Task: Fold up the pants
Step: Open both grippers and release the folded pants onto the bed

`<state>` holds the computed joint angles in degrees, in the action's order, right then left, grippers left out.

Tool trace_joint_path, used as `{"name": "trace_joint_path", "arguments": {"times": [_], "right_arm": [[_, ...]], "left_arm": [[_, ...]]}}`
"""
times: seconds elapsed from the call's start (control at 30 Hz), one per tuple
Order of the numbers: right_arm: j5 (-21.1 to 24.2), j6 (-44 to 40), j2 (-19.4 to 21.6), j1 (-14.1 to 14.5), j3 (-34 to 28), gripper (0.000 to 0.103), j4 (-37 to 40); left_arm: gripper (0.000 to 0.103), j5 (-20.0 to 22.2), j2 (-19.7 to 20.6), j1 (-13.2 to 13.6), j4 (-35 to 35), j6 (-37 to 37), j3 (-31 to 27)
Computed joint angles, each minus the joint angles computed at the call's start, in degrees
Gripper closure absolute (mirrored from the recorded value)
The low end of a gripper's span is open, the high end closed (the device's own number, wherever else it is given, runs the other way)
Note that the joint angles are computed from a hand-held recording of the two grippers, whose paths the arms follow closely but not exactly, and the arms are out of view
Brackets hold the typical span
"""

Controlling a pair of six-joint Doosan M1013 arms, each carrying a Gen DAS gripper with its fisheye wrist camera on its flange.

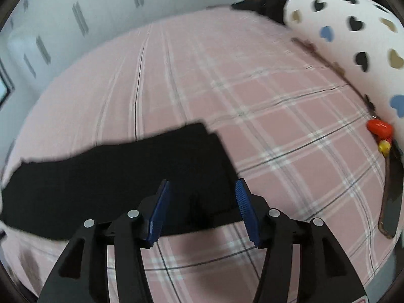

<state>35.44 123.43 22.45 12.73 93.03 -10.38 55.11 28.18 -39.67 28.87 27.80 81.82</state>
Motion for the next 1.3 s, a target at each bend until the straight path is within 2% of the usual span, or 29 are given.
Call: {"name": "trace_joint_path", "arguments": {"times": [0.03,0.13,0.2,0.27,0.33,0.47,0.5,0.53,0.6,0.63,0.7,0.77,0.8,0.83,0.9,0.93,0.97,1.1,1.13,1.2,1.3], "right_arm": [[3.4,1.3,1.5,0.3,-0.9,0.072,-2.1],[4.7,6.2,1.1,0.4,-0.6,0.076,-4.7],[5.2,8.2,0.3,1.3,-1.3,0.069,-7.1],[3.6,6.6,0.0,1.5,-1.8,0.041,-6.8],[4.0,6.0,1.2,1.5,-3.8,0.038,-7.7],[8.0,1.2,5.7,0.5,-9.4,0.038,-2.8],[8.8,-1.1,6.5,0.3,-10.3,0.04,-0.5],[10.6,-3.0,7.7,0.4,-11.1,0.062,0.6],[11.9,-2.7,7.8,1.1,-11.7,0.092,-3.5],[10.5,-3.1,6.8,1.0,-10.7,0.097,-2.9],[9.1,1.6,5.1,0.7,-8.3,0.097,-6.8],[11.9,3.7,5.5,0.5,-8.1,0.099,-9.1],[12.3,2.7,5.6,0.1,-7.8,0.097,-8.0],[9.8,2.9,4.6,-0.5,-6.6,0.094,-6.1],[6.1,5.8,2.1,-1.2,-4.3,0.072,-3.7],[3.8,6.3,0.8,-1.5,-2.8,0.047,-1.8],[2.1,5.9,-0.3,-1.8,-1.4,0.036,0.5],[0.6,7.7,-1.6,-1.2,1.4,0.034,3.4],[0.5,8.3,-1.7,-1.1,2.1,0.03,3.5],[1.2,9.7,-1.3,-1.1,2.6,0.029,4.4],[-2.0,8.6,-0.9,-1.9,3.8,0.029,10.8]], "left_arm": [[0.014,0.4,-0.1,0.1,0.4,-0.8,0.2],[0.014,2.2,-0.4,0.7,0.9,-3.0,0.8],[0.014,2.2,-1.1,1.5,1.2,-4.7,1.9],[0.014,2.1,-1.5,2.3,1.1,-6.0,2.7],[0.014,1.5,-1.9,3.0,1.1,-6.6,3.2],[0.014,2.0,-1.7,2.4,4.5,-6.4,2.8],[0.014,2.2,-1.6,2.2,5.1,-6.1,2.5],[0.014,2.5,-1.3,2.0,5.6,-5.6,2.0],[0.013,2.5,-0.9,1.8,5.6,-5.1,1.5],[0.013,2.2,-0.7,1.8,5.4,-4.9,1.3],[0.013,1.9,-0.3,1.8,4.9,-4.2,0.9],[0.013,1.4,0.3,1.9,4.1,-3.1,0.6],[0.013,1.7,0.8,2.0,3.4,-2.4,0.2],[0.013,1.9,1.1,2.0,2.9,-1.9,-0.1],[0.013,1.8,1.2,1.9,2.2,-1.4,-0.3],[0.013,1.3,1.1,1.6,2.4,-1.6,-0.1],[0.013,1.1,1.0,1.5,2.5,-1.7,0.1],[0.012,-0.1,0.6,1.2,0.7,-1.2,0.7],[0.012,-0.6,0.4,1.1,0.0,-1.2,0.9],[0.012,-0.9,0.2,0.8,-0.5,-0.9,1.2],[0.012,-1.1,-0.4,0.1,-0.1,-1.0,1.8]]}}
